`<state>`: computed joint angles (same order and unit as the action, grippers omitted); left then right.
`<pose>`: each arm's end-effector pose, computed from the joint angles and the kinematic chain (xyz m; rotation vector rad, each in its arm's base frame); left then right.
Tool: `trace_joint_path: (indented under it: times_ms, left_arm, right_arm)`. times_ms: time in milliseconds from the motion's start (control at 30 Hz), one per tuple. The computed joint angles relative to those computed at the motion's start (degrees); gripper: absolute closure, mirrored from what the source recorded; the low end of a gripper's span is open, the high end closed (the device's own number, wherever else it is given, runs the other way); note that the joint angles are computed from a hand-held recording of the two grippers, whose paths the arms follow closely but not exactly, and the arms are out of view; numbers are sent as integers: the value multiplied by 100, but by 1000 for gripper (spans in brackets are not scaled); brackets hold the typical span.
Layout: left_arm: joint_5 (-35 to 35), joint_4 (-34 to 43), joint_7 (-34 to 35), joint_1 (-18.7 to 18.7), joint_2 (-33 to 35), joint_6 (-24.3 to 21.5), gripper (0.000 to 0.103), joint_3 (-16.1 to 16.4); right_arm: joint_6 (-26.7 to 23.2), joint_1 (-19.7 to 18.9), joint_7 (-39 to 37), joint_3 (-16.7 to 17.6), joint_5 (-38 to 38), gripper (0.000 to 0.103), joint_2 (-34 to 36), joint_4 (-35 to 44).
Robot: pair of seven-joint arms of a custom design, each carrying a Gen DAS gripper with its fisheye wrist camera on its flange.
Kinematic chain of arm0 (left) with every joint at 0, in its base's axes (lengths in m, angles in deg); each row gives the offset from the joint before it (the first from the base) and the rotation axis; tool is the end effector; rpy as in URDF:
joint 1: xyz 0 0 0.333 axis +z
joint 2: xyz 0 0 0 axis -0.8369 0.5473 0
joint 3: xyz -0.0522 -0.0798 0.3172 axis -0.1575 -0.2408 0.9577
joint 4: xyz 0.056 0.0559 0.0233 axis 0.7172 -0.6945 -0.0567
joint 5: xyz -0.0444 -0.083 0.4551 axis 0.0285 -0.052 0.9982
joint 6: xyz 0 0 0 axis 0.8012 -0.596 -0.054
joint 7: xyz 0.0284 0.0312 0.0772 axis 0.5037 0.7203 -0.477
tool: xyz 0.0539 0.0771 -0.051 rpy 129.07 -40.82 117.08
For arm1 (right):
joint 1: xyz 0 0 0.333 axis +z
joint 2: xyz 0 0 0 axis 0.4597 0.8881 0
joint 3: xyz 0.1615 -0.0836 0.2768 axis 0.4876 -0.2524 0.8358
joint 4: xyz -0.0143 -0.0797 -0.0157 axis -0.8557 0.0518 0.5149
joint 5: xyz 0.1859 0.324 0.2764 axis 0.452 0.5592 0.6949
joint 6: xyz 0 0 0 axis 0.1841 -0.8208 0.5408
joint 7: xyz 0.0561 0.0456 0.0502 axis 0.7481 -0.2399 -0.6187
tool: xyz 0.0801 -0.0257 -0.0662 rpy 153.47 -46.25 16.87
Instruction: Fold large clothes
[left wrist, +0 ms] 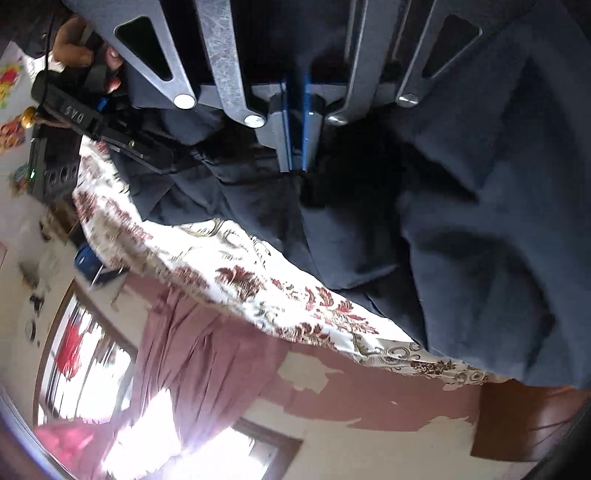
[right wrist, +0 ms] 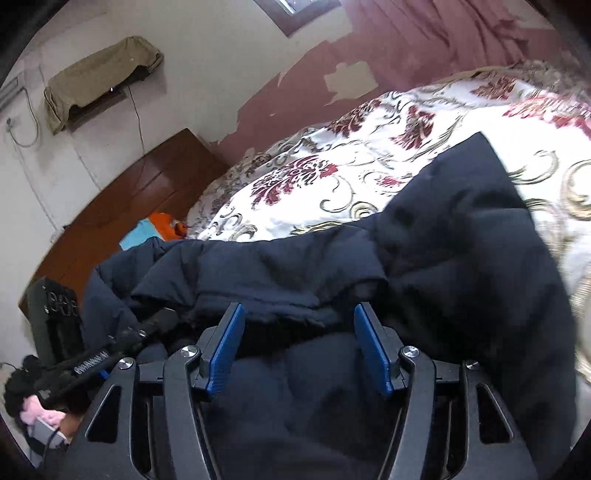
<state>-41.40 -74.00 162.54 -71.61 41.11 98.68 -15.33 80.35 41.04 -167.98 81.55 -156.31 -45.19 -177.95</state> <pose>0.6472 -0.4600 0.4963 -1.2869 2.4631 -1.4490 0.5065 0.2881 0.4836 -0.9601 1.9538 -0.5695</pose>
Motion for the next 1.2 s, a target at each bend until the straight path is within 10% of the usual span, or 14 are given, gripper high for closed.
trace_joint_path:
  times_ms: [167, 267, 400, 767, 1200]
  left_arm:
    - [-1429, -413, 692, 577, -521, -408, 73, -477]
    - [-2257, -793, 1001, 648, -999, -266, 6, -502]
    - [-3174, -1237, 1827, 538, -1625, 295, 3, -476]
    - [-1102, -2846, 296, -363, -3353, 1273, 1, 247]
    - [728, -4472, -1944, -222, -5441, 1219, 1, 164]
  right_arm:
    - [-1244, 347, -1575, 262, 1134, 28, -536, -95]
    - [-1902, 463, -2237, 479, 1396, 24, -880, -112]
    - [-2227, 470, -2347, 667, 1644, 23, -1375, -221]
    - [-2592, 283, -2000, 1376, 1909, 13, -2350, -418]
    - [-3425, 620, -2671, 2205, 2129, 11, -2635, 28]
